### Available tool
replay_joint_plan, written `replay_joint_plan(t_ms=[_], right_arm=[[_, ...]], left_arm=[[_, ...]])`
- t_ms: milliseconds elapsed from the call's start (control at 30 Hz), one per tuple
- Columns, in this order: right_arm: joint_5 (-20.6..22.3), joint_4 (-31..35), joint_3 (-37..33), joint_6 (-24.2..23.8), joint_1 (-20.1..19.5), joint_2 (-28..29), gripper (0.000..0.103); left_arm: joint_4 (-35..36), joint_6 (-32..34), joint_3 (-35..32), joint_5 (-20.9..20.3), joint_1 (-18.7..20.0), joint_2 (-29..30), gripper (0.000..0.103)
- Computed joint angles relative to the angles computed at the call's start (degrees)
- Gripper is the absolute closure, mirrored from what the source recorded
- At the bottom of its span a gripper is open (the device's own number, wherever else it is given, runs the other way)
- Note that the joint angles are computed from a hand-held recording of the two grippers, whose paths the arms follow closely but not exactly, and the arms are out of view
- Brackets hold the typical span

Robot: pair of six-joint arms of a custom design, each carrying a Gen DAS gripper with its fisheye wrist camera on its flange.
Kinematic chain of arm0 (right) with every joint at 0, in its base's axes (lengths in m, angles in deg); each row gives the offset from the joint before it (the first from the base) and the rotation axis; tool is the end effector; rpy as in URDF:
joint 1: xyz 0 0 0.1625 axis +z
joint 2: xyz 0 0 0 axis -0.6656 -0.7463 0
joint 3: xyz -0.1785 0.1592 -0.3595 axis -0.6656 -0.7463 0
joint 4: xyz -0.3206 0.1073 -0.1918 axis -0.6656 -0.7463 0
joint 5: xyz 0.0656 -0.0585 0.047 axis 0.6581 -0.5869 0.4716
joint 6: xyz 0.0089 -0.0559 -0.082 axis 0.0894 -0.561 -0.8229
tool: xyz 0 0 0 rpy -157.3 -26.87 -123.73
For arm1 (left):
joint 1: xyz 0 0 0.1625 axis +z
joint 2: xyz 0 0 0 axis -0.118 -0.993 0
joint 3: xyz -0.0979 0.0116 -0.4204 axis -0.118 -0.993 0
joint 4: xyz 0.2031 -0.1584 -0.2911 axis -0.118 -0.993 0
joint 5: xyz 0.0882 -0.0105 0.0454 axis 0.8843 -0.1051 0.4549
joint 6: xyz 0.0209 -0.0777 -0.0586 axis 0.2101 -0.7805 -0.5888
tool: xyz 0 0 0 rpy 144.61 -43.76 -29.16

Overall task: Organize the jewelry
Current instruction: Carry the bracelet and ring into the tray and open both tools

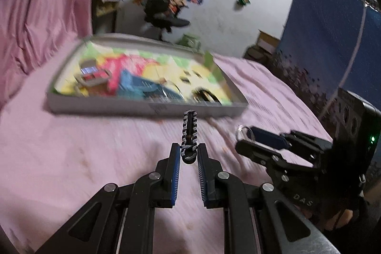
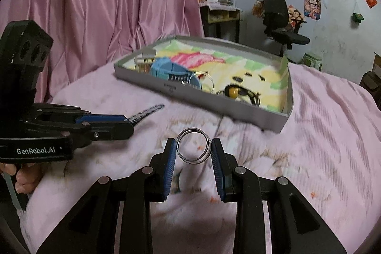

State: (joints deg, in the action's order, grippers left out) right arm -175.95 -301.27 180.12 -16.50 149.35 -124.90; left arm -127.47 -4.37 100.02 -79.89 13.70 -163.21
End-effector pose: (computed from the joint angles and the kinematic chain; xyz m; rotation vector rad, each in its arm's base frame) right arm 0.1946 -0.2686 0.1858 1.0523 -2.4166 0.8329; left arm -0.2382 -0.2417 0.1778 0.4542 2.4219 -1.0695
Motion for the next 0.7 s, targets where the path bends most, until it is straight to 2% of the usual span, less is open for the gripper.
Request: replay_joint_plan(t_ms=[200,333,500,600,700], right_arm=[[0.4,-0.8,-3.7,0.4,1.1,2.5,0.076],[0.8,-3.0,-7.5,0.1,2.3,6.0,0.076],[1.5,-5.6,-11.8,0.4,2.9,10.1,0.076],[1.3,-5.9,-13.9,0.5,2.7,12.4,0.076],[0.2,-5.4,-15.7,0.7,2.9,14.4,0.076]], left_arm=[[6.7,-3.1,-1.8,6.6,1.8,-3.0,0.089],[9.9,-3.6,-3.4,10.2,5.0,-3.9,0.089],[8.5,-0.7,-5.3,12.9,9.9,-2.7,0.089],[8.3,1.4,-7.0,13.4,12.9,-1.6,0.089],[10.7,0.6,-8.2,13.1,14.7,-1.2,0.089]])
